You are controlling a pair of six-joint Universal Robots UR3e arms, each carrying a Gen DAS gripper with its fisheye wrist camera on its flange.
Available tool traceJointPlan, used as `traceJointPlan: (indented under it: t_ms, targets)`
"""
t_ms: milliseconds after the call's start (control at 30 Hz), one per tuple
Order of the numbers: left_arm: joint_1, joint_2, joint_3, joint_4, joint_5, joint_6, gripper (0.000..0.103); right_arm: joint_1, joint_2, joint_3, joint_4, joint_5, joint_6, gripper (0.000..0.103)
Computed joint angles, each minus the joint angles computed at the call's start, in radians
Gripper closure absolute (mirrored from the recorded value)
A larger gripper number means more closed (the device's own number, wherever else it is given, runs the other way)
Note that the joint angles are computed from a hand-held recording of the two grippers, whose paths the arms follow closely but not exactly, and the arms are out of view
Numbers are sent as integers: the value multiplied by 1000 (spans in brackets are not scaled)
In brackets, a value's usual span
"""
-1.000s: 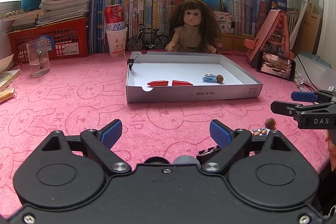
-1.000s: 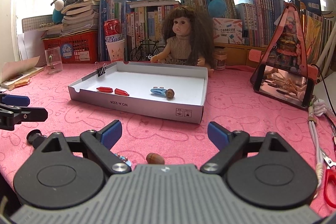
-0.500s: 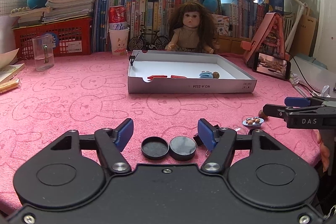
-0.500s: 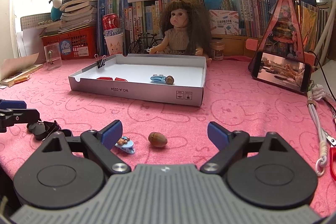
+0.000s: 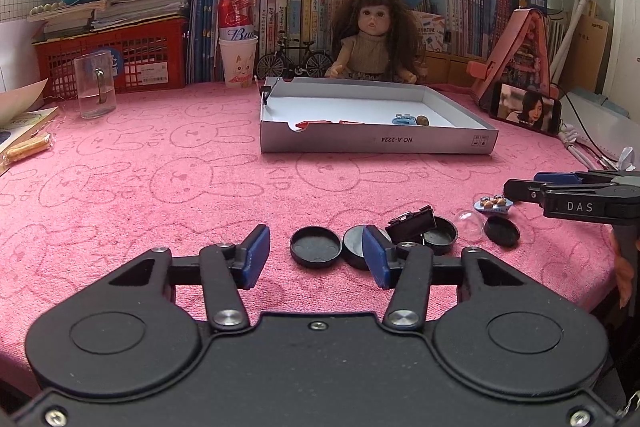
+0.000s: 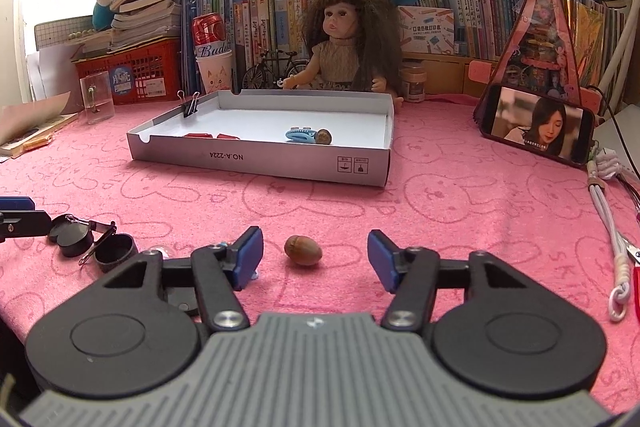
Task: Organize rigid objects
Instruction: 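Move the right tool toward the other brown nut while the left tool approaches the black lids, then close the left tool on a black round lid while the right tool grasps the brown nut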
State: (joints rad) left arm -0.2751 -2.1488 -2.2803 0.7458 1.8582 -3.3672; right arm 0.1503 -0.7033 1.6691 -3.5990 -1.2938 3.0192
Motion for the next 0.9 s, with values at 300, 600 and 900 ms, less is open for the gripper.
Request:
traceJointPlan:
  t_ms: [300, 600, 900]
  targets:
    - [-47, -80, 89, -12, 89, 24, 53, 29, 23, -19, -24, -59, 3, 41]
    - [-20, -37, 22, -15, 68, -23, 57, 42, 26, -21, -29, -100, -5, 51]
    - [-38, -83, 84, -37, 94, -27, 58, 47, 28, -29, -2, -96, -12, 55]
